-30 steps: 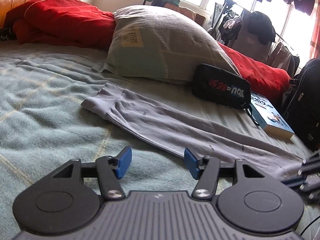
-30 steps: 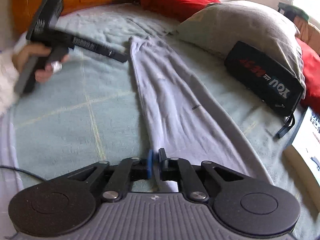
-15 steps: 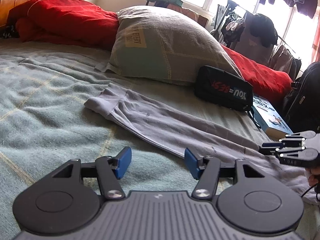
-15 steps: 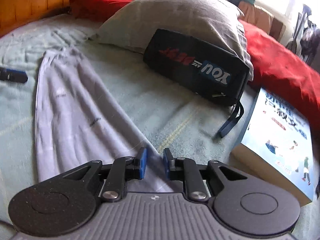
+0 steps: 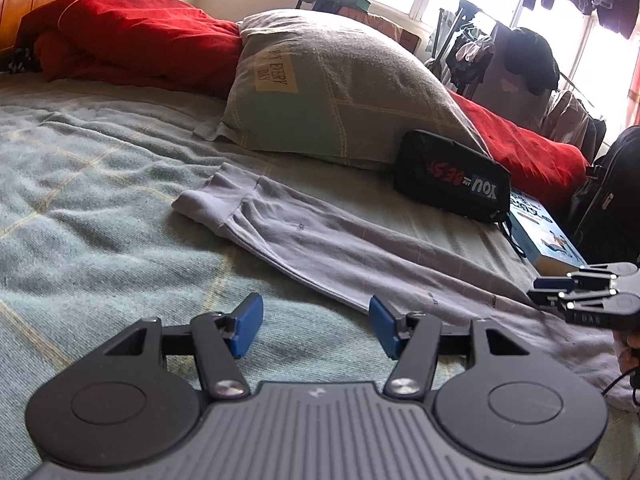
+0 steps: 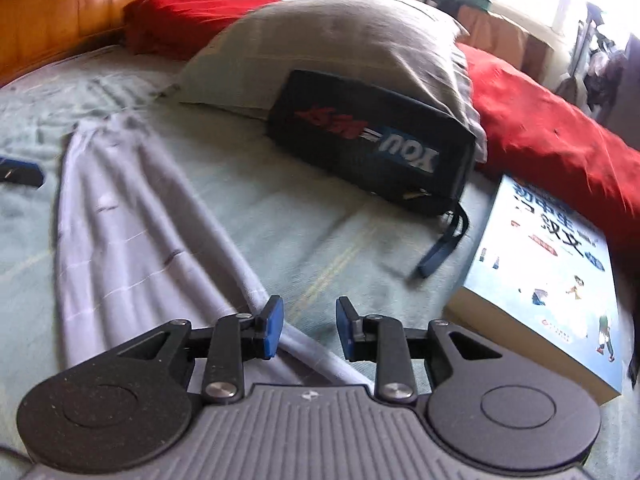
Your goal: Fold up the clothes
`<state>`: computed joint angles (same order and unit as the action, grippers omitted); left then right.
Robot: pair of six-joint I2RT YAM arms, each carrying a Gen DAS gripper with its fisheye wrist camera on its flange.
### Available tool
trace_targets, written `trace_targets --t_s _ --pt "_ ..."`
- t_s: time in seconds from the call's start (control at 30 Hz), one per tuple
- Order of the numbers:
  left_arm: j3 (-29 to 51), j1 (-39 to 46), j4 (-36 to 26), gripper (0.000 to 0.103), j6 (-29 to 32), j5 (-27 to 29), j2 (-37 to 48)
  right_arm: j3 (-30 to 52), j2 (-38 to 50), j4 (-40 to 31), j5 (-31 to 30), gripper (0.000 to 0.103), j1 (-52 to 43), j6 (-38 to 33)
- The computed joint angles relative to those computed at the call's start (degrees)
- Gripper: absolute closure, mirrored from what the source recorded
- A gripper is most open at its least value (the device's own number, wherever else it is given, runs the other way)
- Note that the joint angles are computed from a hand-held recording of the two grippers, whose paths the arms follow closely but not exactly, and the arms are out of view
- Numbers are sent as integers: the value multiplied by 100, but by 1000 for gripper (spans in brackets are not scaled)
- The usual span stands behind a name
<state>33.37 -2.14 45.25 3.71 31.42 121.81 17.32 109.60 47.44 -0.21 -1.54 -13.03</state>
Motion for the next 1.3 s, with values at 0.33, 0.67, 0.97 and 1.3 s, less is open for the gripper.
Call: trace_targets --t_s 0.33,0.67,0.97,1.3 --pt "25 -2 -1 44 1 -33 29 -693 1401 2625 1956 71 1535 -796" --pt "57 1 -34 44 36 -68 52 -559 1599 2511 2380 92 2003 -1067" --pt "62 8 -50 43 23 -42 56 -336 671 1195 83 75 311 -719" --pt "82 31 -68 43 8 3 68 -363 540 1017 -576 99 -101 -190"
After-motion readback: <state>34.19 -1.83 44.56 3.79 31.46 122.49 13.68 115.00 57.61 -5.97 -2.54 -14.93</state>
